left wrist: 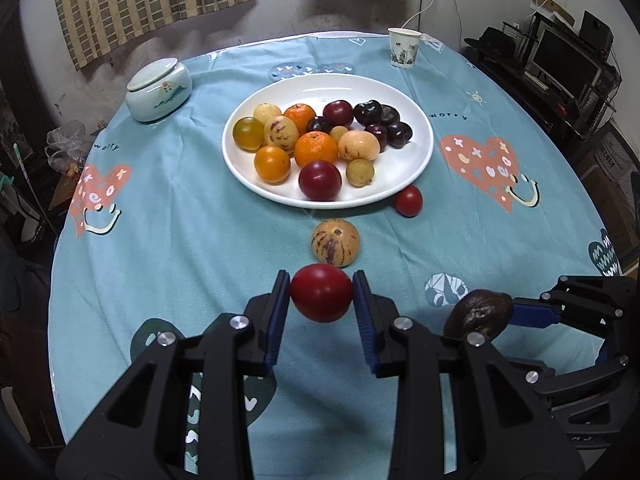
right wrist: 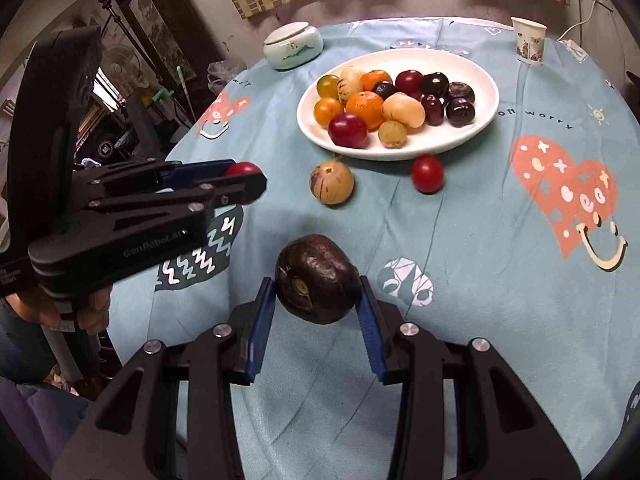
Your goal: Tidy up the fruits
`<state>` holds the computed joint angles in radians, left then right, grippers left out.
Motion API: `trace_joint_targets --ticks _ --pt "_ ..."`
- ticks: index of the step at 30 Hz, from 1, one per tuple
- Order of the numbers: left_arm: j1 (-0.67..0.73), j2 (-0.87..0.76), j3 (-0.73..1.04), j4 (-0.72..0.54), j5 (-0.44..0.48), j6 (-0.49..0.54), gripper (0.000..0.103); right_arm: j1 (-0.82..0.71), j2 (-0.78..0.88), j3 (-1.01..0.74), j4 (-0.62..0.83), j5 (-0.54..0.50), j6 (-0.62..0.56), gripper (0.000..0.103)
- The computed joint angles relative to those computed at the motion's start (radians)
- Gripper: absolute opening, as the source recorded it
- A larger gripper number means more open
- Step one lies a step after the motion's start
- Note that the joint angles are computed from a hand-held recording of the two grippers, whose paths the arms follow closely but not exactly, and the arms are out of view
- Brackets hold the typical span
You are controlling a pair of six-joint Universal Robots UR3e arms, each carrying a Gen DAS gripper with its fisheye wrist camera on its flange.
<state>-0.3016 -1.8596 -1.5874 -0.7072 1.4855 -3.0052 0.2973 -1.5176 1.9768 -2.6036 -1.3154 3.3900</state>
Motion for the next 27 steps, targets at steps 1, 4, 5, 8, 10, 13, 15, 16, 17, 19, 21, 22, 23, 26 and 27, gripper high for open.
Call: trace_joint_targets --ticks 1,4,5,8,10,13,15,16,17,19,21,22,23,26,27 --pt "0.000 0.005 -0.007 0.000 0.001 0.000 0.032 0.001 0.000 0.003 0.004 -0.003 0.000 0.041" --pt "-0.001 0.014 -0.018 -0.002 0.002 0.002 0.032 0.005 0.000 0.022 0.000 0.002 0.006 0.041" --pt "-0.002 0.018 -0.023 0.000 0.002 0.003 0.032 0.007 0.000 0.022 0.004 0.005 0.006 0.041" --pt "-0.005 0.021 -0.026 0.001 0.003 0.002 0.032 0.013 0.001 0.021 0.011 0.010 0.001 0.041" --pt "-0.005 0.021 -0.026 0.002 0.003 0.002 0.033 0.014 0.001 0.023 0.009 0.013 0.001 0.041" --pt "-0.008 0.016 -0.020 -0.002 0.006 0.002 0.033 0.011 0.006 0.024 0.008 0.018 -0.001 0.041" --pt "-0.012 0.006 -0.006 -0.010 0.009 0.001 0.033 0.007 0.010 0.025 0.005 0.023 -0.002 0.041" --pt "-0.014 -0.002 0.003 -0.013 0.011 0.000 0.033 0.005 0.014 0.026 0.004 0.027 -0.004 0.041" --pt "-0.017 -0.011 0.013 -0.017 0.012 0.000 0.033 0.002 0.017 0.026 0.004 0.031 -0.006 0.041" --pt "-0.020 -0.024 0.028 -0.023 0.013 -0.001 0.033 -0.005 0.027 0.028 0.001 0.040 -0.011 0.041" --pt "-0.022 -0.039 0.042 -0.027 0.014 -0.001 0.033 -0.010 0.032 0.027 0.001 0.048 -0.014 0.041" --pt "-0.023 -0.046 0.048 -0.028 0.015 -0.001 0.033 -0.013 0.038 0.026 0.002 0.053 -0.018 0.041" --pt "-0.024 -0.056 0.058 -0.032 0.016 -0.001 0.033 -0.017 0.045 0.024 0.003 0.058 -0.022 0.041" --pt "-0.027 -0.084 0.087 -0.046 0.019 0.000 0.033 -0.024 0.065 0.017 0.012 0.073 -0.032 0.042" --pt "-0.029 -0.094 0.097 -0.050 0.020 0.000 0.033 -0.028 0.074 0.017 0.009 0.080 -0.035 0.042"
